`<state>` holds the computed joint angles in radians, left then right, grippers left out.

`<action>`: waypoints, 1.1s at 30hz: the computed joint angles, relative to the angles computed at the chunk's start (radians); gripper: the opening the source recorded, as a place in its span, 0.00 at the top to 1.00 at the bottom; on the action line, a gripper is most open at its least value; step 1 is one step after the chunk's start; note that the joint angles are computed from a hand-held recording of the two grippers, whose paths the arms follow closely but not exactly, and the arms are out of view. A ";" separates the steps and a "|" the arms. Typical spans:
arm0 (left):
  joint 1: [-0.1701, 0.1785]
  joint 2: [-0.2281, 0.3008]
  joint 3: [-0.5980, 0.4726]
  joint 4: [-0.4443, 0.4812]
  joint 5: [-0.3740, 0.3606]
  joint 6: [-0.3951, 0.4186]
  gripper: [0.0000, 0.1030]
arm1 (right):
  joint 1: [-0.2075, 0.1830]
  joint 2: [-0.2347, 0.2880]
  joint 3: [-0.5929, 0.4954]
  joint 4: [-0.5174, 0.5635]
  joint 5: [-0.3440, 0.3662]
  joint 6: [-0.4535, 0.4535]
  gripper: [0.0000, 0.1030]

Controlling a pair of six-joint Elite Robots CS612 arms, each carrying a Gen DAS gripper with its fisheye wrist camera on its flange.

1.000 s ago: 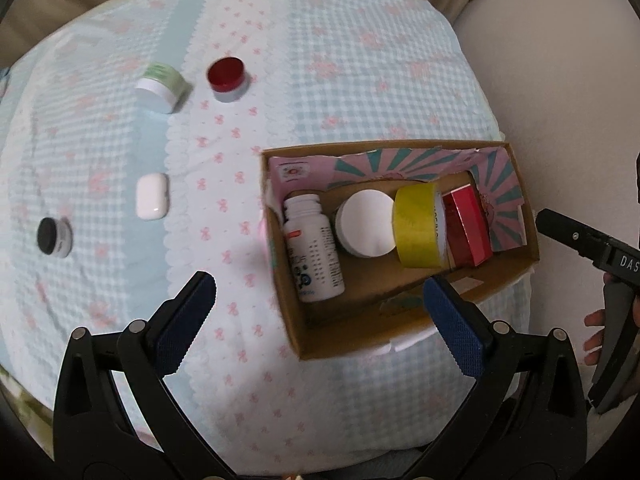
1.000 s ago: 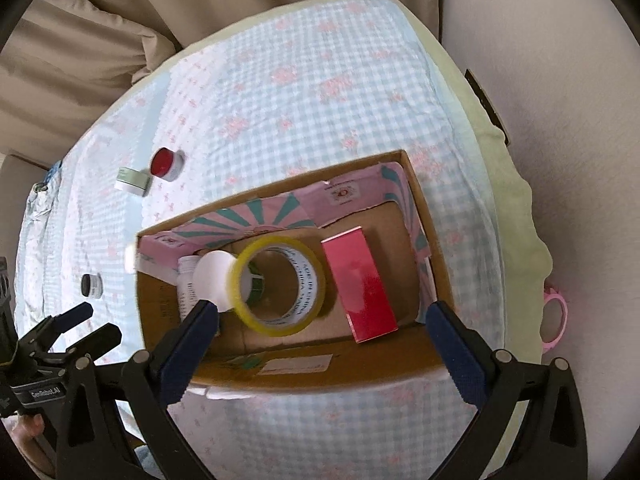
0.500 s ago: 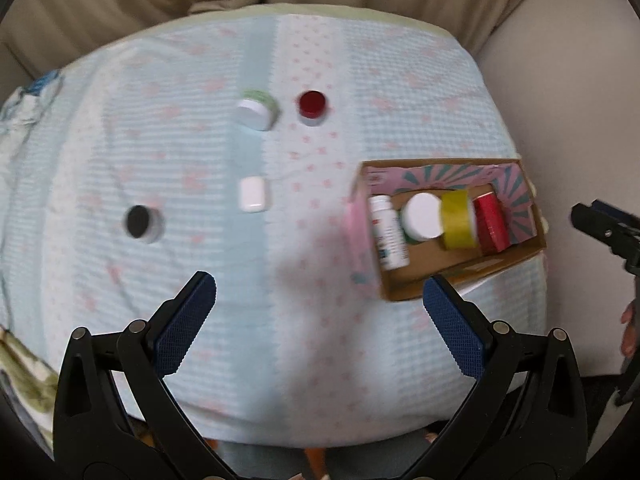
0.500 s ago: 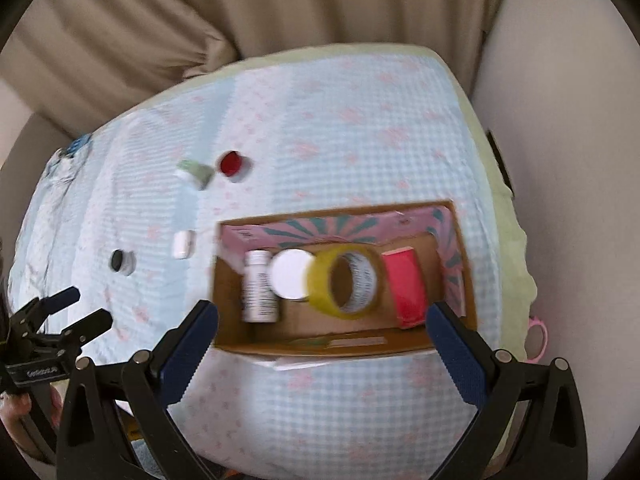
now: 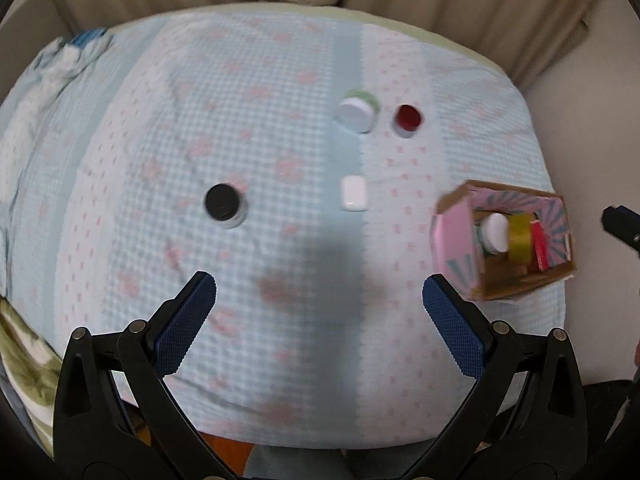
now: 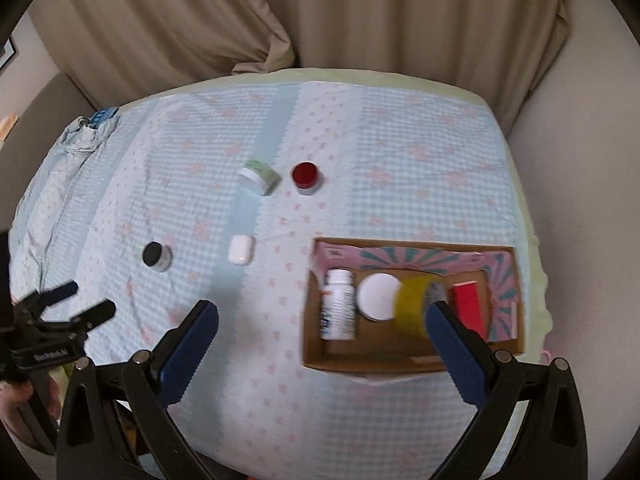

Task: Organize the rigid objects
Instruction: 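Grasp the black-capped jar with the left tool while the right tool grasps the green-labelled jar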

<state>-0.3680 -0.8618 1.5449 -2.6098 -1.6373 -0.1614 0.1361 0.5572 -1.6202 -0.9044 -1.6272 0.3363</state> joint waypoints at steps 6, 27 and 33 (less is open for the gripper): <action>0.039 0.066 -0.050 0.016 0.019 -0.020 0.00 | 0.027 -0.031 0.125 -0.058 -0.016 -0.036 0.00; 0.061 0.333 -0.249 -0.069 0.179 -0.052 0.07 | 0.019 -0.179 0.761 -0.445 0.069 -0.644 0.00; 0.060 0.382 -0.312 -0.035 0.175 -0.036 0.16 | 0.020 -0.261 1.002 -0.553 0.056 -0.776 0.00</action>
<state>-0.3080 -0.4800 1.2325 -2.6444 -1.4626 -0.1977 0.1557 0.2966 -0.6178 -1.4576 -1.5708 -0.4394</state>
